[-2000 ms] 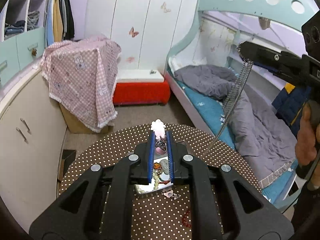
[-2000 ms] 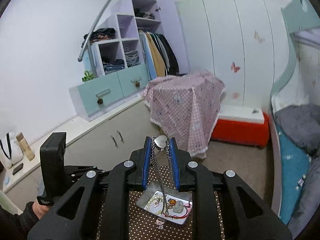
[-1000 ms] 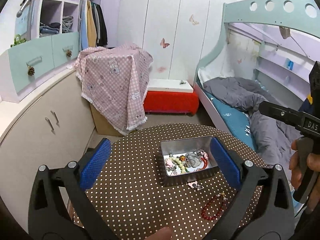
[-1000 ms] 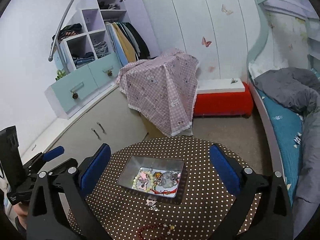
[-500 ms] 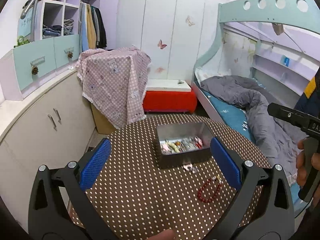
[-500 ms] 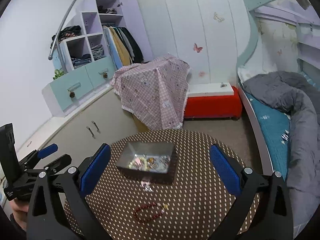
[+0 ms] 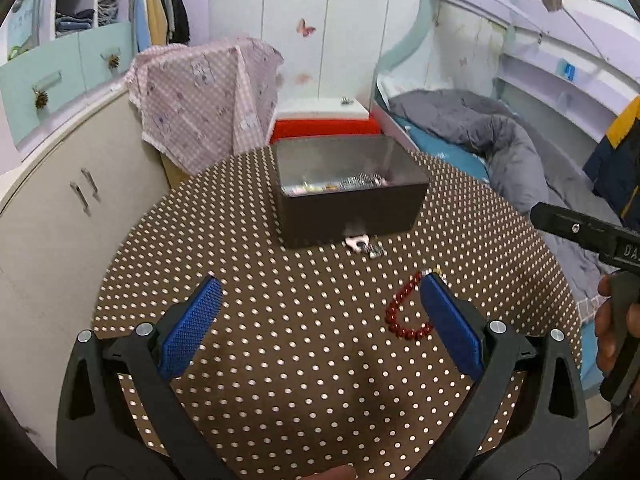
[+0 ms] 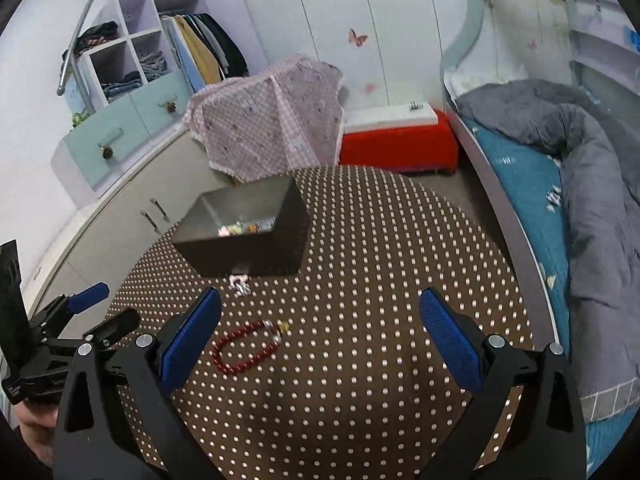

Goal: Organize jewelry
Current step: 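Move both grippers toward the red bead bracelet, then grasp the red bead bracelet with the left gripper while the right gripper grasps a white charm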

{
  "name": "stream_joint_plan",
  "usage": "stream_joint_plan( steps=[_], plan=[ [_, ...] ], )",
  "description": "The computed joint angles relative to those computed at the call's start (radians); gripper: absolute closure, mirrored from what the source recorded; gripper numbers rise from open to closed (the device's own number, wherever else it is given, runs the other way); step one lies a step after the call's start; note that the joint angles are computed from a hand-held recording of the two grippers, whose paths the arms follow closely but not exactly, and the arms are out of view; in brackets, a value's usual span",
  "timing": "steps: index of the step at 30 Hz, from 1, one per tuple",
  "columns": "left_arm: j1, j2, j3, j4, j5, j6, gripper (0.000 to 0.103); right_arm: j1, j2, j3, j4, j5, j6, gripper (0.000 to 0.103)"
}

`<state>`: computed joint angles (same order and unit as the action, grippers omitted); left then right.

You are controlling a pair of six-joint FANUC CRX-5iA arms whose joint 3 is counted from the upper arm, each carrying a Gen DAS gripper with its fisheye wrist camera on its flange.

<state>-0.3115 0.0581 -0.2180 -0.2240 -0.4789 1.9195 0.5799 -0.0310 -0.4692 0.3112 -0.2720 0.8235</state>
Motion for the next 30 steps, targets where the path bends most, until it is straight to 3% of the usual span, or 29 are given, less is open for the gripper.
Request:
stream_joint_plan(
  steps=[13,16,19,21,23,30],
  plan=[
    [-0.038,0.163,0.103,0.047,-0.082,-0.121,0.007,-0.008,0.025,0.019,-0.061,-0.022,0.039,0.008],
    [-0.029,0.184,0.098,0.121,-0.080,-0.204,0.031,-0.010,0.033,0.030,-0.084,-0.031,0.060,0.008],
    [-0.023,0.156,0.056,0.215,-0.046,-0.321,0.074,-0.010,0.042,0.041,-0.106,-0.037,0.077,0.008],
    [-0.015,0.141,0.032,0.270,-0.038,-0.376,0.094,-0.007,0.050,0.052,-0.108,-0.041,0.082,0.008],
    [-0.002,0.117,0.002,0.318,-0.034,-0.407,0.095,-0.002,0.058,0.063,-0.121,-0.045,0.102,0.008],
    [0.063,0.025,-0.063,0.266,-0.019,-0.311,0.095,0.030,0.131,0.141,-0.165,-0.089,0.195,0.008]
  ],
)
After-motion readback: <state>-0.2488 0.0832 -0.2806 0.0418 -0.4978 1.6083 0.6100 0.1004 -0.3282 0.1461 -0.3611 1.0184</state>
